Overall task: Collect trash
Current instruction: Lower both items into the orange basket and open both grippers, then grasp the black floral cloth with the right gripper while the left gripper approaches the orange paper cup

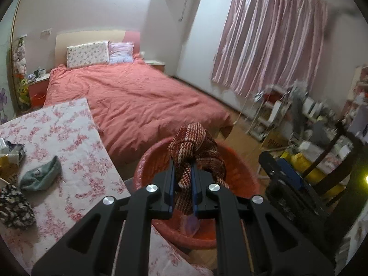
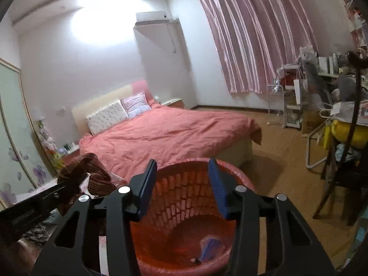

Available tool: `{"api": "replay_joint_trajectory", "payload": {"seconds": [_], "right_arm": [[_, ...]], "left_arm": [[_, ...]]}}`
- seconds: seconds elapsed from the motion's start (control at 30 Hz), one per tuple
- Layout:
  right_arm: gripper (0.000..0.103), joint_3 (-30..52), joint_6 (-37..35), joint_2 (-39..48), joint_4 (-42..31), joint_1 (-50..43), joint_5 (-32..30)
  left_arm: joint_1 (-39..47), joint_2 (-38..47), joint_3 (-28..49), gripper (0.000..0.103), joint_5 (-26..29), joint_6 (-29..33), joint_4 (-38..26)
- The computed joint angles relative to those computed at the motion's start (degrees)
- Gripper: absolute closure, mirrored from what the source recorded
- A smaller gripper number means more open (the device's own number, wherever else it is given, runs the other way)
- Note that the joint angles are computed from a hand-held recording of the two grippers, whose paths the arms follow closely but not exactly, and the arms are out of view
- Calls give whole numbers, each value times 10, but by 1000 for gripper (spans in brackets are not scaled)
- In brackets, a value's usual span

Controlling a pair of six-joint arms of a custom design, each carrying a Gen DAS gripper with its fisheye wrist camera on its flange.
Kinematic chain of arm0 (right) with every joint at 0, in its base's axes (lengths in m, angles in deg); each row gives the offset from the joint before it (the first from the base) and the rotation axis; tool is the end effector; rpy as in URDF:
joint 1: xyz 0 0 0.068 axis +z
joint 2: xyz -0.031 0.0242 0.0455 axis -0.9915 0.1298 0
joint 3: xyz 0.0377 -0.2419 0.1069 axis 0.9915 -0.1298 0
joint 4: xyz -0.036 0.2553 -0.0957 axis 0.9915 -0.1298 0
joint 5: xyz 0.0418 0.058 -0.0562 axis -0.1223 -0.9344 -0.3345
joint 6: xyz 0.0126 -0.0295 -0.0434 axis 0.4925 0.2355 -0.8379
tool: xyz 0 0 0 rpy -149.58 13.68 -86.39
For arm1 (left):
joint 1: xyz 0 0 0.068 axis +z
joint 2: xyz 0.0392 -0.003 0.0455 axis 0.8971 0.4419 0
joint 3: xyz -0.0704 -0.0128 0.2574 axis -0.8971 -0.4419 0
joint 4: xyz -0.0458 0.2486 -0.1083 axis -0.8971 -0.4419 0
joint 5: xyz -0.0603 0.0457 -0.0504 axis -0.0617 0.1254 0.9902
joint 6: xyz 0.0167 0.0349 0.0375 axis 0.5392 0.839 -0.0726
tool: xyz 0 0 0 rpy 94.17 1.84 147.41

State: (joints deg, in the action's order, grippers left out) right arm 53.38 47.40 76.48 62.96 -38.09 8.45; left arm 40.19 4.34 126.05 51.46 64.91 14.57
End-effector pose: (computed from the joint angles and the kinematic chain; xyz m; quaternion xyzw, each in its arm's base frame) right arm 0.2634 0.2293 0.1290 0.0853 0.8363 0.0980 0.5326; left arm 0.3030 -0.1275 0.1579 -0.0014 0.8885 -0.1172 0.4437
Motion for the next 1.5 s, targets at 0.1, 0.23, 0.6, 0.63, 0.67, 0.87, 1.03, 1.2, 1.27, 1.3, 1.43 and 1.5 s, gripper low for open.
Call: {"api": "replay_joint_trajectory", "payload": {"seconds": [0.1, 0.23, 0.6, 0.63, 0.67, 0.87, 1.03, 1.2, 1.27, 1.3, 1.43, 1.5], "right_arm": [[59, -39, 10, -15, 30, -9, -18], [56, -72, 14, -48, 13, -7, 4], [56, -26, -5, -70, -61, 32, 1], [56, -22, -7, -68, -63, 39, -1], [56, -12, -11, -67, -69, 51, -5], [56, 88, -42, -13, -118, 130, -37], [56, 192, -59, 67, -154, 183, -97], [56, 289, -70, 143, -183, 214, -159], [56, 329, -70, 171, -200, 221, -174], [56, 354, -70, 189, -212, 223, -183], [56, 424, -62, 238, -256, 233, -189], [56, 466, -56, 265, -287, 232, -192]], "left_arm": [[12, 52, 29, 87, 31, -11, -9], [20, 101, 51, 63, 39, -7, -12], [85, -132, -108, 39, 18, 14, -62], [95, -178, -131, 38, 12, 18, -81], [106, -212, -148, 38, 7, 23, -96], [264, -465, -249, 34, 8, 103, -232], [525, -549, -269, 34, 160, 207, -310], [738, -531, -257, 34, 299, 300, -344], [799, -514, -250, 34, 337, 333, -349], [825, -504, -247, 34, 355, 348, -351], [878, -487, -239, 34, 391, 383, -365], [889, -471, -237, 34, 400, 391, -362]]}}
